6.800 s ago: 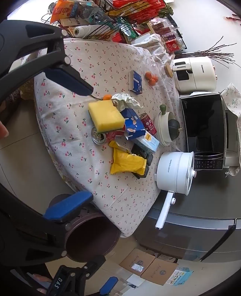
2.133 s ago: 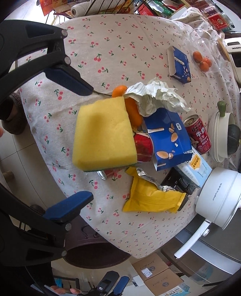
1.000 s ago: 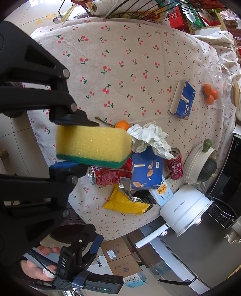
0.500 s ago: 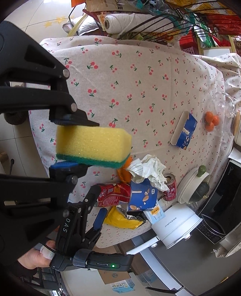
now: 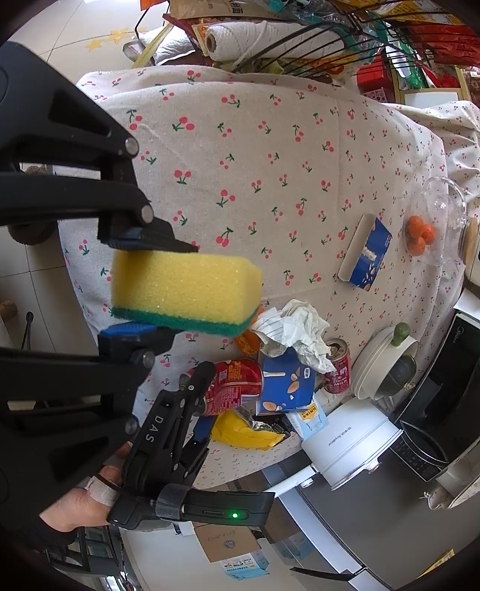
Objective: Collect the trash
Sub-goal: 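Grasp the red soda can with the right tool while left holds sponge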
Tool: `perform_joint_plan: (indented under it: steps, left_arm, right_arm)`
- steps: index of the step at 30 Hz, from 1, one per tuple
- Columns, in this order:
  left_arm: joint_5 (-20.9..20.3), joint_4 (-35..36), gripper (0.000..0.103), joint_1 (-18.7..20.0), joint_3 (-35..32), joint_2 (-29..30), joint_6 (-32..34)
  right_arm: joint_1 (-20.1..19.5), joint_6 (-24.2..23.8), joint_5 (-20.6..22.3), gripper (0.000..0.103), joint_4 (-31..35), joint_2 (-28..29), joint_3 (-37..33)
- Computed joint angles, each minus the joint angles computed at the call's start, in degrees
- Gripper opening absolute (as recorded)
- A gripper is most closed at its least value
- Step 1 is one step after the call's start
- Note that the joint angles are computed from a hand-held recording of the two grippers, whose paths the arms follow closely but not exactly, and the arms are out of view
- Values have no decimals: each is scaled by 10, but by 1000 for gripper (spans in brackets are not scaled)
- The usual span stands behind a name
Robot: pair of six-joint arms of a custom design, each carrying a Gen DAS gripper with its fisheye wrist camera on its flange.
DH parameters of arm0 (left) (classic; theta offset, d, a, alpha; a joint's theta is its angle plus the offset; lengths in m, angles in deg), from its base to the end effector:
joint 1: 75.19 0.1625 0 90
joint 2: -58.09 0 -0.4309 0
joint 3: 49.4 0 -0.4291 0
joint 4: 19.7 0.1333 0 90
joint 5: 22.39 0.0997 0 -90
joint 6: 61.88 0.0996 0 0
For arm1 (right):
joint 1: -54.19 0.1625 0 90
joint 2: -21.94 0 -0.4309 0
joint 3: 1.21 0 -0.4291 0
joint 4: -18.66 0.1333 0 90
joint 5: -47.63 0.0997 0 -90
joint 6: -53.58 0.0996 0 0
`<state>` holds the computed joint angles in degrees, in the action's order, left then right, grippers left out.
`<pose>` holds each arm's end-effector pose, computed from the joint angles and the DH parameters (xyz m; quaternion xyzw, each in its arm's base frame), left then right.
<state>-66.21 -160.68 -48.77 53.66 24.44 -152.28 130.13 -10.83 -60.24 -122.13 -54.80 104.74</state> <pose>-0.4303 -0.4429 -0.0974 -0.1495 0.8978 -0.3440 0.2307 -0.0463 -0.6079 0.3210 0.3865 -0.8906 0.0467 0.2351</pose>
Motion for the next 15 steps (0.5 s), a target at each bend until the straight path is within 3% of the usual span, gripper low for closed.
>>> perform_joint_plan:
  steps: [8,12,15]
  left_arm:
    - [-1,-16,32,-1,-28,20,40]
    - [-3,-10,32,2,-54,36,61]
    - [-6,-4,32,6,-70,46,70]
  right_arm:
    - [-14,12,28,60,65,-24,-43]
    - [-21,5,20,59,40,-19,-55]
    - [-26,15,26,59,72,-18,-73]
